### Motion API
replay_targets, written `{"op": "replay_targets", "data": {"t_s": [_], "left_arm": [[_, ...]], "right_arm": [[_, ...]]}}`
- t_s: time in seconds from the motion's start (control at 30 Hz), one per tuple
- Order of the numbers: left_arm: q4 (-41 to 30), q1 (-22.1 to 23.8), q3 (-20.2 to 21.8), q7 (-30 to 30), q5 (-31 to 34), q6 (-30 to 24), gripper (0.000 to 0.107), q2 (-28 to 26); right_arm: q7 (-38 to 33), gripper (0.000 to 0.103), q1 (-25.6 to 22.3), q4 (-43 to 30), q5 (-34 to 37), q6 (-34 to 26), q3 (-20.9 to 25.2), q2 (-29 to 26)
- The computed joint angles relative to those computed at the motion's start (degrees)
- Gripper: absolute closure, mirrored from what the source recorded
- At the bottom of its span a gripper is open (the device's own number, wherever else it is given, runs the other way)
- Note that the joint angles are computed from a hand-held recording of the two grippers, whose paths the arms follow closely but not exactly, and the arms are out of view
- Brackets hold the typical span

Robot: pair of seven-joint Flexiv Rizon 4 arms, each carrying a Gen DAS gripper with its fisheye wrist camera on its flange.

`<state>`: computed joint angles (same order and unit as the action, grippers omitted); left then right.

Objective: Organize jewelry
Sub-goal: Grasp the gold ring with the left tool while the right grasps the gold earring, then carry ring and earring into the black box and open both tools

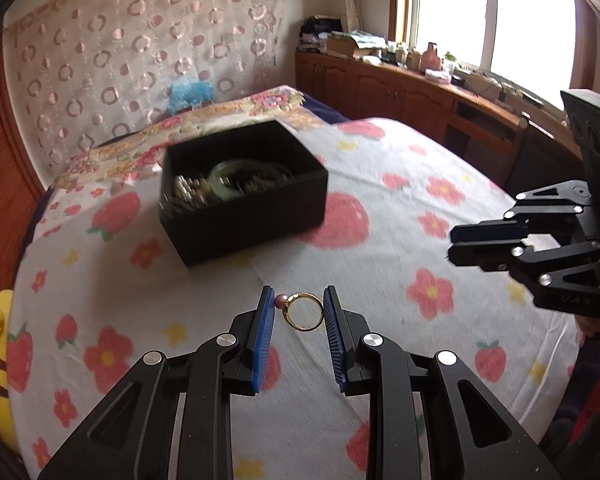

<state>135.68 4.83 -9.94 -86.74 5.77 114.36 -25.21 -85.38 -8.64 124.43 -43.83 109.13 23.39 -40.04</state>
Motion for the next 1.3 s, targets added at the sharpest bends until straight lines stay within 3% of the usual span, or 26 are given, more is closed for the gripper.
{"op": "replay_targets", "data": {"t_s": [0.17, 0.27, 0.53, 0.87, 0.97, 1.3], "left_arm": [[-1.4, 2.8, -1.6, -0.5, 1.4, -0.1, 0.083, 0.9], [-2.4, 5.2, -3.1, -1.1, 2.4, -0.3, 0.083, 1.4], [-5.8, 8.8, -5.1, -1.3, 3.6, -1.9, 0.083, 1.6], [-9.7, 10.1, -5.6, 0.4, 1.8, -3.4, 0.083, -0.8], [-10.4, 10.4, -6.1, 0.6, 1.3, -3.7, 0.083, -1.5], [-13.9, 6.2, -3.0, 1.0, -3.4, -4.7, 0.083, -3.1]], "right_arm": [[0.8, 0.087, -0.2, -4.4, -0.8, -2.2, 3.0, -1.7], [0.9, 0.087, -2.0, -8.1, -1.2, -5.2, 7.1, -4.0], [-2.4, 0.087, -1.4, -18.0, 3.5, -11.6, 13.6, -9.8], [-6.9, 0.086, 2.5, -24.9, 10.7, -14.9, 14.2, -12.9], [-7.8, 0.07, 3.6, -26.0, 13.2, -15.4, 13.6, -12.9], [-12.2, 0.07, 2.8, -25.6, 20.2, -13.7, 14.9, -11.8]]}}
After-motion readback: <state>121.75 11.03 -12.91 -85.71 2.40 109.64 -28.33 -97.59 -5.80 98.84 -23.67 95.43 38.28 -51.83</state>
